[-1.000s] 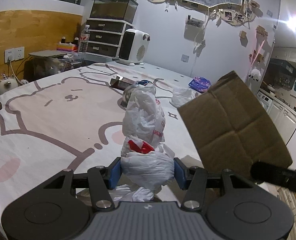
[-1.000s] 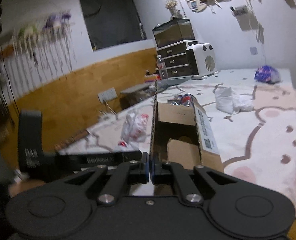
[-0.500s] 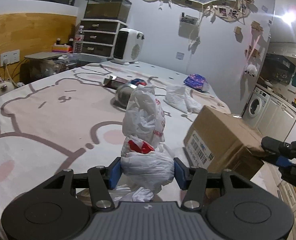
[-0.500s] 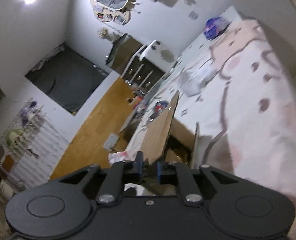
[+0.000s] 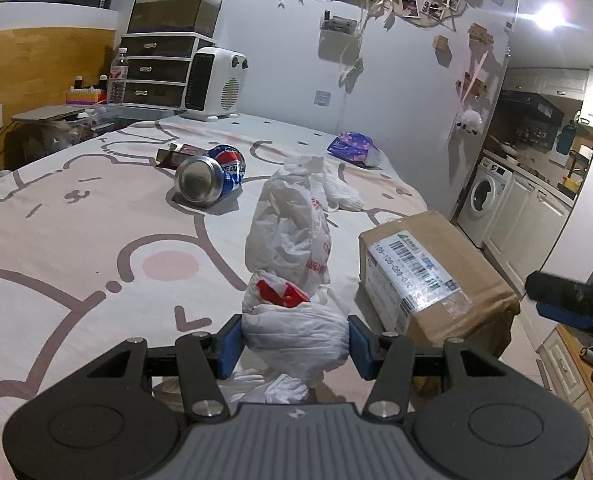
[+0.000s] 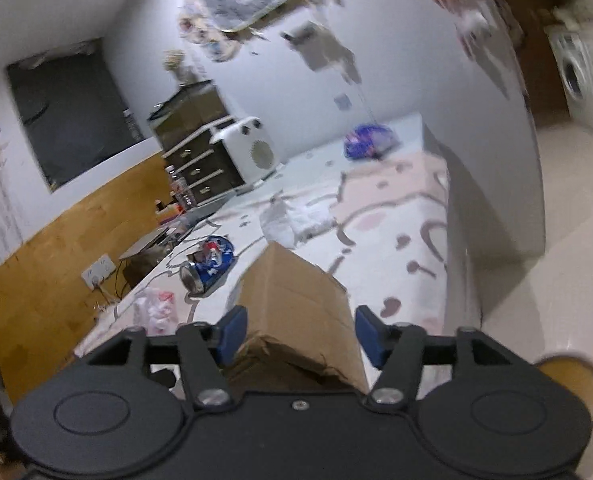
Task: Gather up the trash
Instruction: 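Lift and turn the brown parcel box with right tool while left tool holds the bag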
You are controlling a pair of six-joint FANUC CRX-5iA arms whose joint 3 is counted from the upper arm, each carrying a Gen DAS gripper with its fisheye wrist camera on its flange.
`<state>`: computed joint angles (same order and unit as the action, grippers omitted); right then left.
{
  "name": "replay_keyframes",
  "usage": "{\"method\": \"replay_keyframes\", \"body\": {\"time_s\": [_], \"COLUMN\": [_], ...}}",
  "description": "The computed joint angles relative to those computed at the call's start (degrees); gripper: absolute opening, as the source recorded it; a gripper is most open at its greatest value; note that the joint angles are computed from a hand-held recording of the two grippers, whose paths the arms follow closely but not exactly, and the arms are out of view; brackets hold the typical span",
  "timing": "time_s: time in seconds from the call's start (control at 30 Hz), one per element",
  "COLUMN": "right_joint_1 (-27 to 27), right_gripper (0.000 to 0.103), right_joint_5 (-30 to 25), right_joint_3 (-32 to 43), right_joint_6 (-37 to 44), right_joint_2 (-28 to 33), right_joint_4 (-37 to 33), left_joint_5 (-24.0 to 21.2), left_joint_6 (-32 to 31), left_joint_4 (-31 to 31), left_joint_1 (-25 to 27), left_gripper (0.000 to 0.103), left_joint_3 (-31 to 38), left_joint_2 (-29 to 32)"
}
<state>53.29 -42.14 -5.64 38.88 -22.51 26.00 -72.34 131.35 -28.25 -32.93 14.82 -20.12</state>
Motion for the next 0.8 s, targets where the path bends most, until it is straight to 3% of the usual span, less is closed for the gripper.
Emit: {"method": "replay_keyframes", "body": {"time_s": [0.07, 0.17, 0.23, 0.4, 0.53, 0.67, 0.7, 0.8], "right_joint_1": [1.41, 4.38, 5.74, 8.64, 10.73, 10.95, 10.5, 7.92], "right_gripper": [0.082, 0.096, 0.097, 0.102, 0.102, 0.102, 0.094, 0.089], "right_joint_5": [-0.47, -3.7, -4.71, -4.65, -7.4, -10.8, -11.09, -7.16], "right_joint_3": [0.64, 1.29, 0.64, -0.73, -2.54, -1.5, -1.49, -1.07], "right_joint_6": [5.13, 7.52, 6.82, 12.01, 10.08, 9.94, 8.68, 6.84], "right_joint_2": [0.51, 2.79, 3.51, 2.84, 5.67, 9.69, 10.3, 8.96], "right_joint_4": [-0.74, 4.88, 9.34, 11.75, 21.14, 25.02, 26.17, 23.64], "left_joint_5": [0.05, 0.23, 0.61, 1.73, 1.97, 1.62, 1.66, 1.11], "left_joint_6": [-0.03, -0.12, -0.26, -0.59, -0.95, -0.53, -0.59, -0.34], "left_joint_4": [0.06, 0.53, 1.12, 2.74, 3.49, 3.39, 3.41, 2.82], "left_joint_1": [0.01, 0.51, 1.03, 2.73, 3.45, 3.76, 3.89, 3.91], "left_gripper": [0.055, 0.055, 0.055, 0.055, 0.054, 0.054, 0.054, 0.055], "left_joint_3": [-0.26, -0.68, -1.24, -2.46, -3.02, -3.17, -3.3, -3.49], "left_joint_2": [-0.3, -0.84, -1.26, -1.98, -2.51, -2.96, -3.16, -3.69]}}
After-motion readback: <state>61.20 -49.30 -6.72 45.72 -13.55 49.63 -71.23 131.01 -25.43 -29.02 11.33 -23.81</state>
